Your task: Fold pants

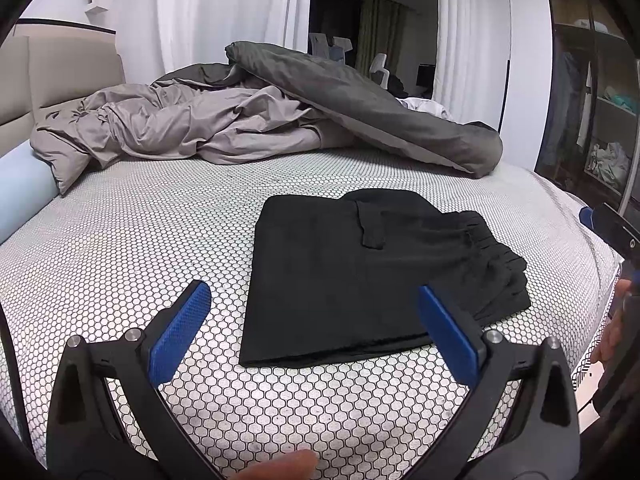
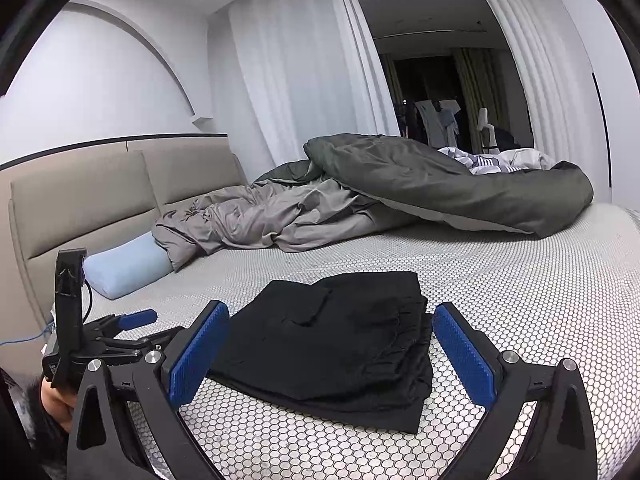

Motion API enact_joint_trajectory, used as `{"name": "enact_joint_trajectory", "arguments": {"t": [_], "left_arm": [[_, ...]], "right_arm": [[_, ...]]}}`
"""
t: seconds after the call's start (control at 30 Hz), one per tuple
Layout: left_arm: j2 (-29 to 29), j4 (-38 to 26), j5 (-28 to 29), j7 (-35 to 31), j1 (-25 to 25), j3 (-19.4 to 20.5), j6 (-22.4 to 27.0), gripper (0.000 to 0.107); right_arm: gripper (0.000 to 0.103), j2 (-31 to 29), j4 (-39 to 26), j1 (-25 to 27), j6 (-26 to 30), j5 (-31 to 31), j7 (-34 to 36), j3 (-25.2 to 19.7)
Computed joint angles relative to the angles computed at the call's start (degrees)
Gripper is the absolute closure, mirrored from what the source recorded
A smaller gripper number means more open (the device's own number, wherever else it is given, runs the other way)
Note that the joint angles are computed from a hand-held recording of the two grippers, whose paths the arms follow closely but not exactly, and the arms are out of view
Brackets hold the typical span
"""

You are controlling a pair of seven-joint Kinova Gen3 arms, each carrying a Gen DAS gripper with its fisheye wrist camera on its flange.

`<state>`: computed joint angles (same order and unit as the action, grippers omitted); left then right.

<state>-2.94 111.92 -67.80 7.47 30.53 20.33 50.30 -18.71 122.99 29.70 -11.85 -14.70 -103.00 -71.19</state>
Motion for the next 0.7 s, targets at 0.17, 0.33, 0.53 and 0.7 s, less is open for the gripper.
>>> {"name": "enact_joint_trajectory", "arguments": {"t": [0.17, 0.33, 0.53, 0.7], "left_arm": [[-0.5, 0.5, -0.1, -0.4, -0.4, -0.2, -0.8, 0.005], [-0.6, 0.7, 0.0, -0.5, -0.8, -0.1, -1.2, 0.005], [-0.8, 0.9, -0.3, -0.4, -0.8, 0.0, -1.3, 0.005], [-0.8, 1.0, -0.3, -0.3, -1.1, 0.2, -1.3, 0.005]], "right_arm": [[0.000, -0.1, 0.0, 0.2, 0.0, -0.3, 0.2, -0.1], [0.000, 0.3, -0.3, 0.1, 0.6, -0.1, 0.4, -0.2], [0.000, -0.2, -0.4, 1.2, 0.9, 0.3, 0.0, -1.2], [0.000, -0.3, -0.6, 1.7, 1.0, 1.1, -0.7, -1.6]]}}
